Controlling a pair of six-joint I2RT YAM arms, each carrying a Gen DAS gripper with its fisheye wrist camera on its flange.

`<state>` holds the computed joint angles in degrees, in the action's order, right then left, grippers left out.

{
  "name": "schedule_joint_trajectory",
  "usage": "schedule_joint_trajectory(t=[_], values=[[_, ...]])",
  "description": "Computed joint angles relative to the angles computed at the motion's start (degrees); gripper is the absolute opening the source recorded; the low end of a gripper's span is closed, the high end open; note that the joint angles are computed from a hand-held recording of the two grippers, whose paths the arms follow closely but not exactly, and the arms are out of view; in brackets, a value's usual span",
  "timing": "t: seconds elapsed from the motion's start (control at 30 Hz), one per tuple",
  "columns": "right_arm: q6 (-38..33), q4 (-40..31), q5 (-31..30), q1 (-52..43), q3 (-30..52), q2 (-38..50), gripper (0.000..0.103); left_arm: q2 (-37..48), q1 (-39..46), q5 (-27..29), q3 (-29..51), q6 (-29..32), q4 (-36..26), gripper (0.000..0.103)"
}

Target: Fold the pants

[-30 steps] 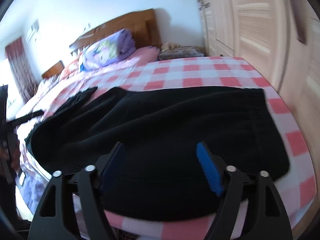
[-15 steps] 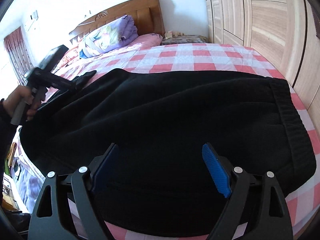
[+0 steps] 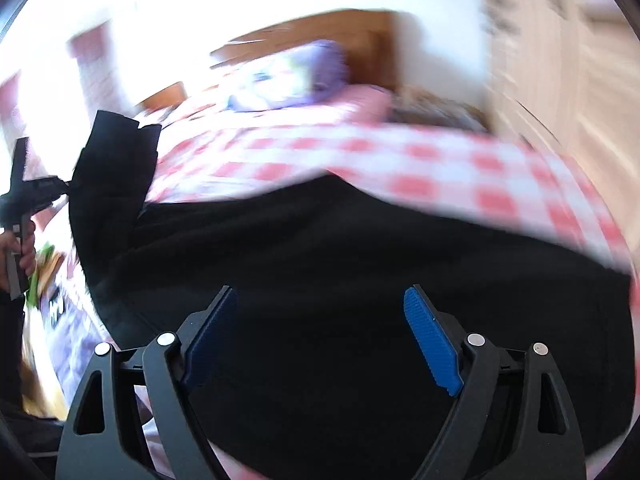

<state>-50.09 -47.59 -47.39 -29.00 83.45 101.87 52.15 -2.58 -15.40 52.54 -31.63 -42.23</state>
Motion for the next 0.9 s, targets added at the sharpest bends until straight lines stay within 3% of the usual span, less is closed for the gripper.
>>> schedule_joint_trajectory(t=[0.1,0.2,0.33,0.43,0.47,0.5,0.57,0.63,0.73,0.77,0.8,0.87,0.9], values=[[-3.2,1.5,1.5,9.8,1.8,-0.8,0.077,-5.4,10.5,8.1,-9.2,3.2,0.2,0.008],[-5.4,3.0,7.6,21.6,5.0,0.4,0.068,-6.2,18.7,16.1,-16.6,5.5,3.6,0.009],[-7.6,1.4,17.5,33.3,13.7,8.0,0.059,-8.7,22.2,20.3,-20.3,5.1,5.7,0.016],[-12.8,-9.7,20.1,37.5,25.8,17.5,0.058,-8.2,27.5,28.5,-20.5,8.0,7.4,0.045],[-14.7,-12.6,20.2,38.1,28.9,19.8,0.058,-9.8,28.0,29.2,-20.8,8.3,6.1,0.063],[-16.9,-15.2,20.4,38.6,31.2,21.6,0.057,-9.7,28.7,30.0,-20.4,8.9,6.2,0.071],[-19.7,-19.1,21.0,39.4,34.5,24.2,0.057,-8.4,32.2,34.2,-19.9,11.2,7.1,0.072],[-21.1,-22.3,21.3,40.0,36.5,26.0,0.052,-5.3,35.6,39.8,-19.8,11.6,9.2,0.072],[-22.1,-26.8,19.4,39.7,40.3,28.9,0.044,-2.4,36.6,42.9,-19.7,10.2,11.9,0.070],[-22.7,-28.3,18.8,39.1,41.5,29.5,0.042,-2.1,36.8,43.3,-19.9,9.8,12.8,0.064],[-23.5,-28.3,18.0,38.7,40.6,28.9,0.034,-1.7,36.9,43.6,-20.1,9.3,13.3,0.040],[-24.7,-23.1,17.1,38.3,33.0,24.4,0.026,-1.2,36.7,42.4,-19.9,8.5,13.7,0.008],[-24.7,-19.2,17.0,38.1,28.4,21.6,0.023,-2.5,37.1,42.4,-20.2,8.3,13.8,0.008]])
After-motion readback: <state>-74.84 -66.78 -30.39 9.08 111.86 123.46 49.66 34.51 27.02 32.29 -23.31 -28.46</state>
